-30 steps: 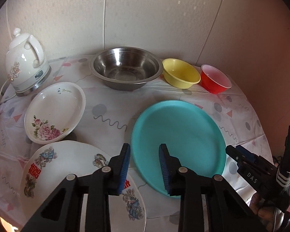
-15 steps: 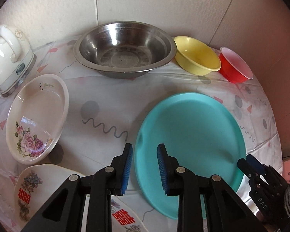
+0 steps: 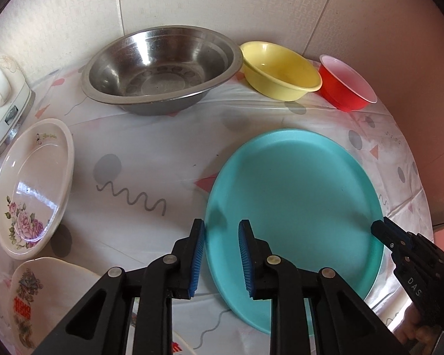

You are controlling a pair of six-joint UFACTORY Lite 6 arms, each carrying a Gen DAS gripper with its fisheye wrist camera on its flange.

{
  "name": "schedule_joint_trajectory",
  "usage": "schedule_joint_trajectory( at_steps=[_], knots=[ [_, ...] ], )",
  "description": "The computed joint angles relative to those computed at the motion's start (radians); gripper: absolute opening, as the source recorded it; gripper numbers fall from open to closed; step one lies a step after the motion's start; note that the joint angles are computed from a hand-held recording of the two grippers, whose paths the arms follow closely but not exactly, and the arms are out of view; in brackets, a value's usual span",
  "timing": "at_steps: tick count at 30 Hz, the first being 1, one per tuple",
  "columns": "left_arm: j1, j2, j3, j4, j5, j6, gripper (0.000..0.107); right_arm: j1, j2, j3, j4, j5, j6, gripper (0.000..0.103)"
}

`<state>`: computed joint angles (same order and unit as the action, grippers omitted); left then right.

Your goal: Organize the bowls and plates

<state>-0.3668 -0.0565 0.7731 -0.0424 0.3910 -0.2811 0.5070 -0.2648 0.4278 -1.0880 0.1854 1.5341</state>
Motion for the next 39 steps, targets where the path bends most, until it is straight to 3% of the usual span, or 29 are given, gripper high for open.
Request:
schedule_joint_trajectory(
  at_steps=[4, 7, 10, 15, 19, 22, 26, 30, 39],
  knots=[
    [-0.052, 0.039, 0.035, 0.004, -0.01, -0.049, 0.024, -0.067, -0.02, 0.003, 0.051, 0.001, -0.07, 0.014],
    [-0.103, 0.033, 0.023, 0.121, -0.023, -0.188, 0.024, -0.105, 0.012, 0.021, 0.174, -0.008, -0.211, 0.014],
    [-0.145, 0.023, 0.01, 0.208, -0.021, -0.285, 0.024, -0.121, 0.008, 0.004, 0.153, -0.015, -0.177, 0.015],
    [-0.137, 0.021, -0.018, 0.172, -0.037, -0.267, 0.021, -0.113, 0.006, 0.004, 0.177, -0.002, -0.186, 0.016],
    [-0.143, 0.022, -0.01, 0.178, -0.027, -0.294, 0.02, -0.091, 0.02, 0.016, 0.184, 0.013, -0.19, 0.025],
    [-0.131, -0.004, -0.031, 0.143, -0.036, -0.26, 0.02, -0.077, 0.023, 0.023, 0.196, 0.033, -0.198, 0.026],
    [-0.183, -0.015, -0.045, 0.25, -0.028, -0.354, 0.02, -0.025, 0.021, 0.03, 0.168, 0.103, -0.192, 0.025],
    [-0.172, -0.042, -0.078, 0.155, -0.045, -0.276, 0.019, -0.056, -0.02, 0.007, 0.273, 0.094, -0.328, 0.019],
    [-0.246, -0.106, -0.133, 0.277, -0.03, -0.462, 0.018, 0.044, -0.075, -0.044, 0.176, 0.191, -0.241, 0.014]
  ],
)
